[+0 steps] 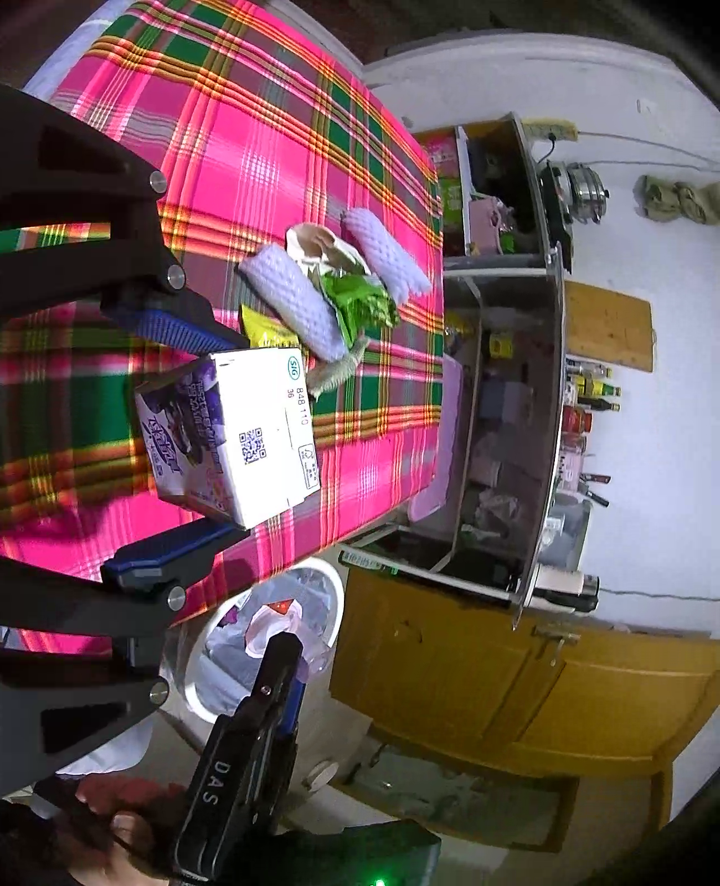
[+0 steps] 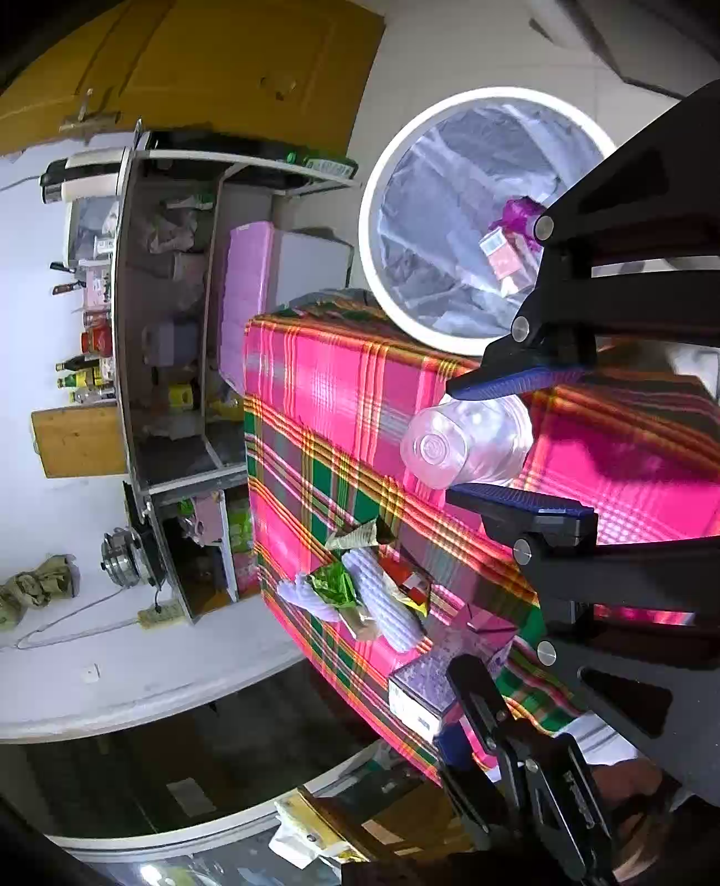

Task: Collect trash
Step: 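Carry carton and cup over the bin and open both grippers to drop them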

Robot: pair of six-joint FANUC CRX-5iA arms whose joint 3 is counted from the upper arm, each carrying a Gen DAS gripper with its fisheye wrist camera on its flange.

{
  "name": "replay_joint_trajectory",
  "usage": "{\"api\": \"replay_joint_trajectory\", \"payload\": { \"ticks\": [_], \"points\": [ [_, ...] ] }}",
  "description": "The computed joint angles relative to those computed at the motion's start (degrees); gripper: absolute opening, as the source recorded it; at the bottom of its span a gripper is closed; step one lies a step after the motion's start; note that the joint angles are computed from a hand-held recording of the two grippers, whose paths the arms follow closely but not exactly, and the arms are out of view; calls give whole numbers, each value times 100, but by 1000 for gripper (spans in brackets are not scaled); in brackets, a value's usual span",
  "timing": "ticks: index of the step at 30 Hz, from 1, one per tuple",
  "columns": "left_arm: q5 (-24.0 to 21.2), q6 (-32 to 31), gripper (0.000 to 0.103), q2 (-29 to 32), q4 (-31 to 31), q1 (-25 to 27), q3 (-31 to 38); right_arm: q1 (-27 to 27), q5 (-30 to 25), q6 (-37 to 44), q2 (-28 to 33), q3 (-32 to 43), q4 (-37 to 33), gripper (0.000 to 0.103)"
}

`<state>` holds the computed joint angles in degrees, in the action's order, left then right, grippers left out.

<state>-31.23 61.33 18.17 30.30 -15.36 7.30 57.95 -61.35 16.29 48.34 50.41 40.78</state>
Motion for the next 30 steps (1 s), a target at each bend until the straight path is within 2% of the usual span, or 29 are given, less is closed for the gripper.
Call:
{"api": "replay_joint_trajectory", "payload": {
  "ticks": [8, 15, 30],
  "points": [
    [-79, -137, 58, 2, 22, -159, 57, 75, 180, -654, -560, -1004, 384, 32],
    [-189, -307, 58, 129, 116, -278, 206, 78, 186, -1021, -831, -1499, 548, 32],
    [-566, -519, 58, 871, 176, -631, 1140, -84, 227, -1787, -1420, -2596, 604, 32]
  ]
}}
